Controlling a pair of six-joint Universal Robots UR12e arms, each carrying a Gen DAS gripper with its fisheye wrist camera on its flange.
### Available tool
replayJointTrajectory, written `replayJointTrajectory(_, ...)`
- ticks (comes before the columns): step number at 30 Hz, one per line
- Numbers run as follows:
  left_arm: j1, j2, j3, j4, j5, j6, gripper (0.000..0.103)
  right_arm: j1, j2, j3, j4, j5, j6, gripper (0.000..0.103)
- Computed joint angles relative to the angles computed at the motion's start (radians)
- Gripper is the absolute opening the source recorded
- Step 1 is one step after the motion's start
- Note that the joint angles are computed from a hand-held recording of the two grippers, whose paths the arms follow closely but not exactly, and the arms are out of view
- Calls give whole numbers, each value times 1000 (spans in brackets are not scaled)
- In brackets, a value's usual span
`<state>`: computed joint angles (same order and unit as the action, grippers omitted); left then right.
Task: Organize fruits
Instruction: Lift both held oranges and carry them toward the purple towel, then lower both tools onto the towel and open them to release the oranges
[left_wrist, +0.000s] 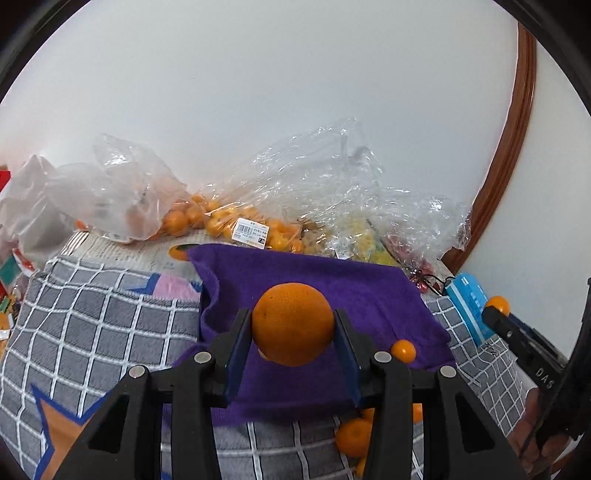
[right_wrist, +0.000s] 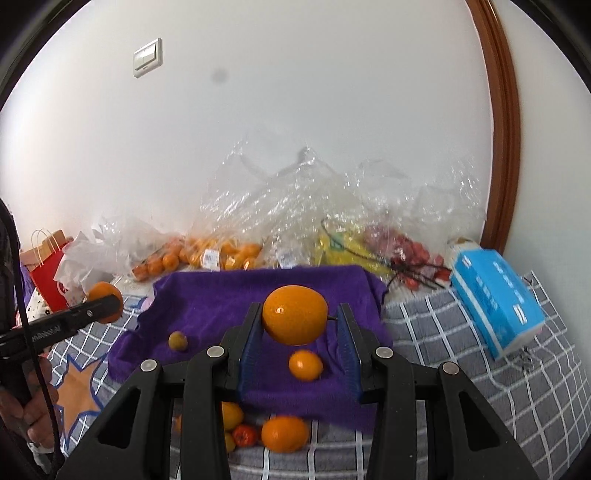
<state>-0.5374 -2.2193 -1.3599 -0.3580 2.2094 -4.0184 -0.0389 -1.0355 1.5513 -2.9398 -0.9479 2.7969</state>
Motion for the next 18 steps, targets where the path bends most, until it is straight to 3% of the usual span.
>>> replayJointTrajectory(4, 16, -7, -4, 8, -1, -6, 42, 6, 28, -26, -9, -11, 9, 39)
replayJointTrajectory(18, 39, -6, -68, 46, -38, -64, 42, 18, 84, -74, 138, -90, -32, 39)
